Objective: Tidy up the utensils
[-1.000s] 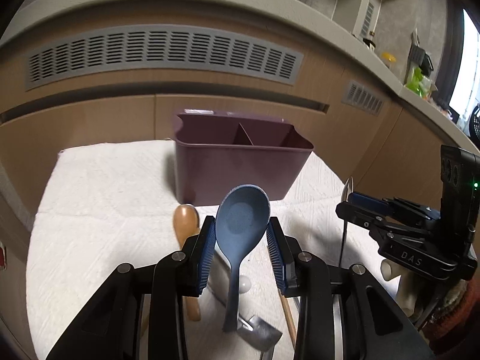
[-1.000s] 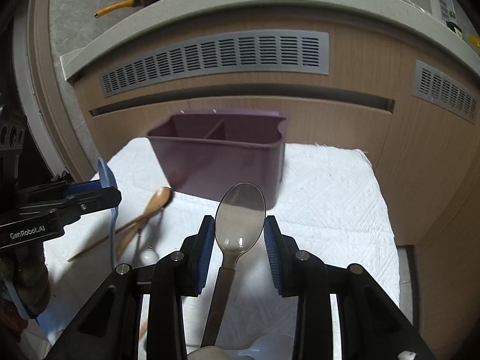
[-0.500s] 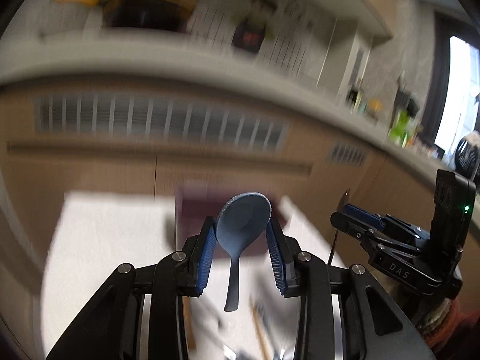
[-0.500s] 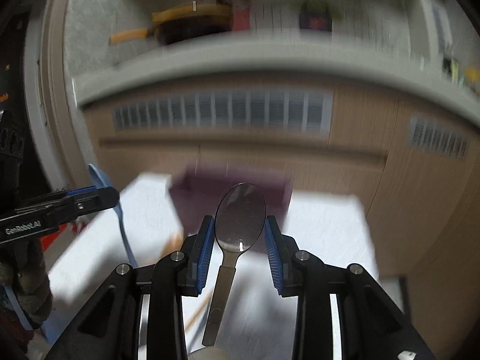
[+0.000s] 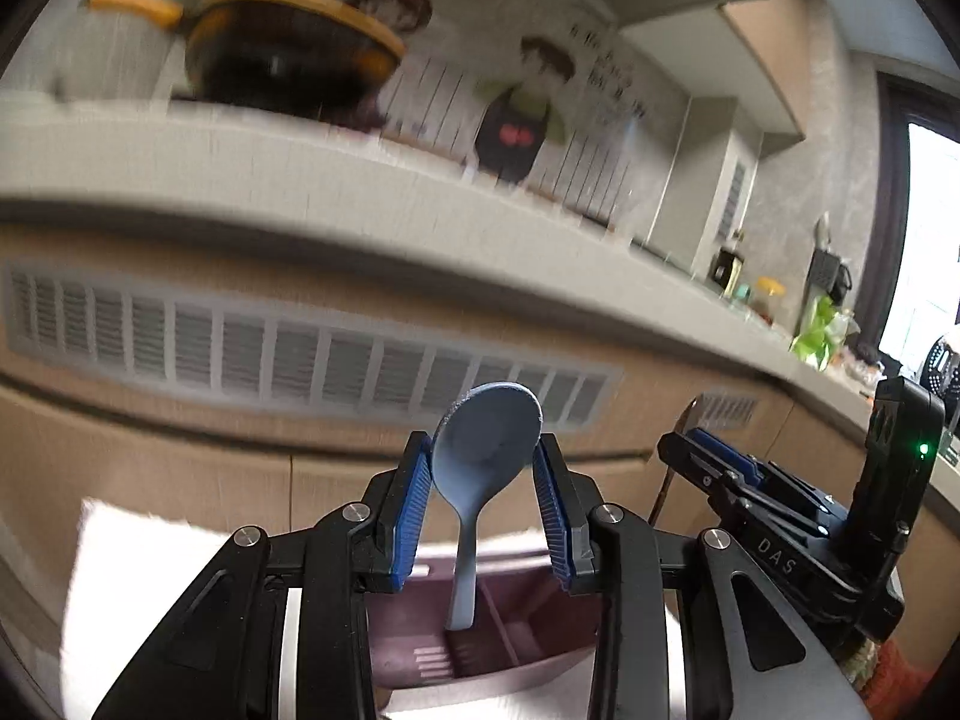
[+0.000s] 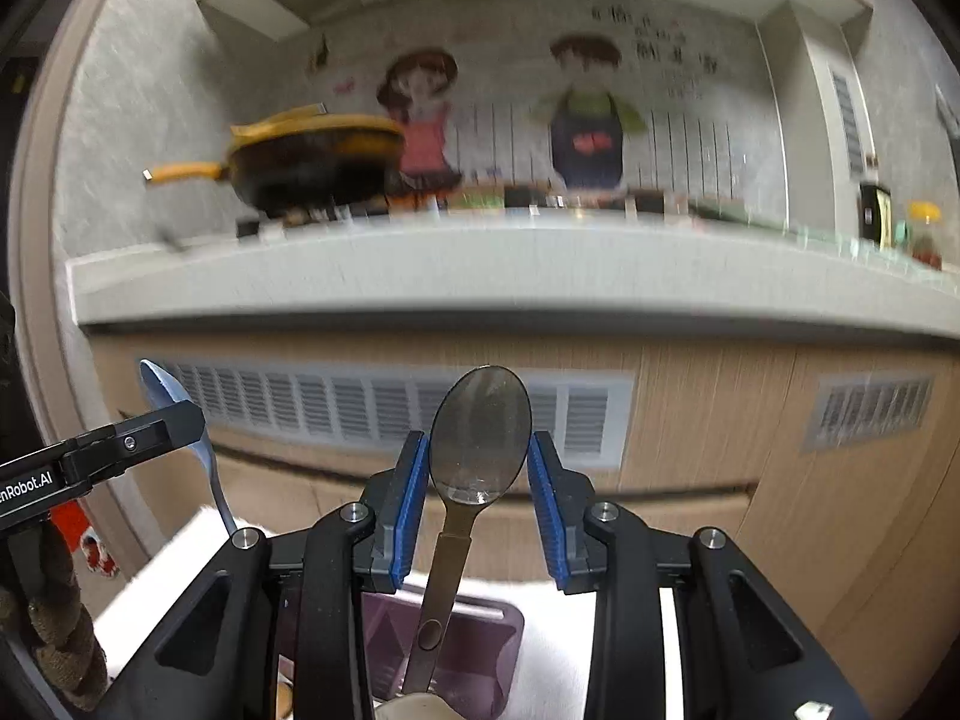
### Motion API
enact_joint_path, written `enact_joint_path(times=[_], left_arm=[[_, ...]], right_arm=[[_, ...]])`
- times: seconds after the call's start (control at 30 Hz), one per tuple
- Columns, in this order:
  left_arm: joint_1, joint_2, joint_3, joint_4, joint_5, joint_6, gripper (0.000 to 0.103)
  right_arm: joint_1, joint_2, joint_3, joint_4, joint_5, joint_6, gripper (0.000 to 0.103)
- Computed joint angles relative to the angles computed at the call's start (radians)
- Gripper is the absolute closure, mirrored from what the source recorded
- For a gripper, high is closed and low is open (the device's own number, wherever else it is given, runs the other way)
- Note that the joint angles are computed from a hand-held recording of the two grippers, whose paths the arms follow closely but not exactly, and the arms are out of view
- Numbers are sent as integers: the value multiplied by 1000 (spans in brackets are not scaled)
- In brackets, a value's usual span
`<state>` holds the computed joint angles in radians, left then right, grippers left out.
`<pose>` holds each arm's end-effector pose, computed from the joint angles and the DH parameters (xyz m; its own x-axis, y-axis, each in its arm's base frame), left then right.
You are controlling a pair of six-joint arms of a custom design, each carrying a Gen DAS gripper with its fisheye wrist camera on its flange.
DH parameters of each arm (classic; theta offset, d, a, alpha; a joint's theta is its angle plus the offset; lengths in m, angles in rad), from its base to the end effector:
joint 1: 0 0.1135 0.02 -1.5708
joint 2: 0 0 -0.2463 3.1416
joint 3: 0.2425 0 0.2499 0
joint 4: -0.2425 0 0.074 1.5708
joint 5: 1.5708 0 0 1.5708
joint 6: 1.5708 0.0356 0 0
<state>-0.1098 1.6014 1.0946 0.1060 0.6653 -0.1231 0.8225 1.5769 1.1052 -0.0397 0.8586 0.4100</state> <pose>0.3581 -0.0616 0.2546 -0.4648 -0.0459 -0.8842 0.5986 0.7195 -0.3521 0.2577 0.2379 0.2554 -0.3173 0.0411 -0.9474 0.1054 0.9944 0.0079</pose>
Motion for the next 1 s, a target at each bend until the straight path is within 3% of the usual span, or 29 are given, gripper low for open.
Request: enact_joint_path(times=[0.3,0.4,0.43,0.5,0.7,0.77,0.87,1.0], left_arm=[[-39,180,39,-8,-38,6,68],[-44,218,52,-46,-29,23,54],[-46,229,62,-66,-26,28,44],[-49,219,54,-86,-19,30,39],[-7,28,-104,23,-20,-2,36],[18,-67,-163,27,-25,14,31],[61,-160,-205,-71,-8,84,31],[123,-235,-277,-248,23,225,31]], right_arm=[[-47,114,-52,1,-120,77,72],[-74,125,-62,-25,-232,110,71],[-90,124,-72,-28,-288,119,71],[-105,113,-90,-34,-344,142,71],[-1,-12,-149,-82,-172,151,71],[57,-61,-151,-151,-119,157,71],[116,-98,-147,-260,-133,207,71],[188,-133,-214,-308,-283,319,71]])
